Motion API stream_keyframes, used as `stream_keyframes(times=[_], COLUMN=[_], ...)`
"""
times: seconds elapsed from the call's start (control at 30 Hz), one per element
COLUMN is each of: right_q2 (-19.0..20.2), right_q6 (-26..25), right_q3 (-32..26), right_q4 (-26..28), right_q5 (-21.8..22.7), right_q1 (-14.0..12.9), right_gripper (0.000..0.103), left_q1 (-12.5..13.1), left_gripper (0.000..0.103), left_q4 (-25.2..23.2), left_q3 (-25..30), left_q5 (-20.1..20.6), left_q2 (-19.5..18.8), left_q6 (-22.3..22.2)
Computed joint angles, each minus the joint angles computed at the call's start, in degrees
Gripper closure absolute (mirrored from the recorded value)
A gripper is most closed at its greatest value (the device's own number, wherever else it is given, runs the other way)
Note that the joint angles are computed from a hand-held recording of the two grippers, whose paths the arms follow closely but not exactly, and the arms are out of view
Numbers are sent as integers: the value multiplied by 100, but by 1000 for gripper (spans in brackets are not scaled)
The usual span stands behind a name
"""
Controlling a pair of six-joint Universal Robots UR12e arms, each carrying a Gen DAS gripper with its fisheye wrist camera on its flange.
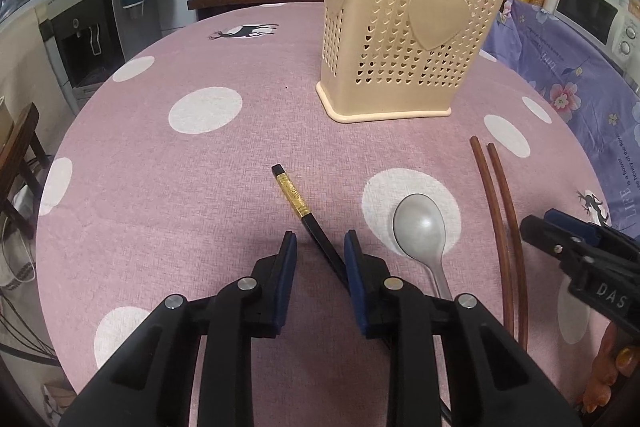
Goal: Organize utensils
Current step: 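Grasp the gold-banded black chopstick with the left tool while the right tool grasps a brown chopstick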
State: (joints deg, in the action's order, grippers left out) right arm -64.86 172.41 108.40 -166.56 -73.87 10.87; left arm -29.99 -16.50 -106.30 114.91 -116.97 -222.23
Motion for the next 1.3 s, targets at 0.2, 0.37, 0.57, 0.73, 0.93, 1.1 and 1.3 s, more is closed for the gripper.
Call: stream_keyframes(times=[0.2, 0.37, 0.57, 0.73, 0.93, 1.1, 1.3], right_q2=[126, 272, 360, 364, 414, 469, 543], right_q6=[-71, -309, -558, -406, -174, -46, -32], right_q3=[-131, -358, -566, -615, -657, -729, -822], right_q4=[-69, 9, 283, 402, 248, 200, 135], right_q5=[-332, -334, -93, -54, -352, -514, -700], right_q1=[129, 121, 52, 45, 143, 199, 267], right_gripper=[61, 90, 92, 92, 91, 91, 91], left_q1=[14, 88, 213, 254, 206, 174, 140], left_gripper=[78, 88, 92, 92, 86, 74, 81], left_q4=[86, 137, 237, 228, 86, -66, -284], left_q3=[-1, 7, -2, -4, 76, 222, 378], left_q5=[-16, -112, -414, -517, -370, -100, 241], left_q2=[-22, -33, -19, -5, -33, -123, -214], left_q6=[100, 236, 382, 251, 53, 10, 89])
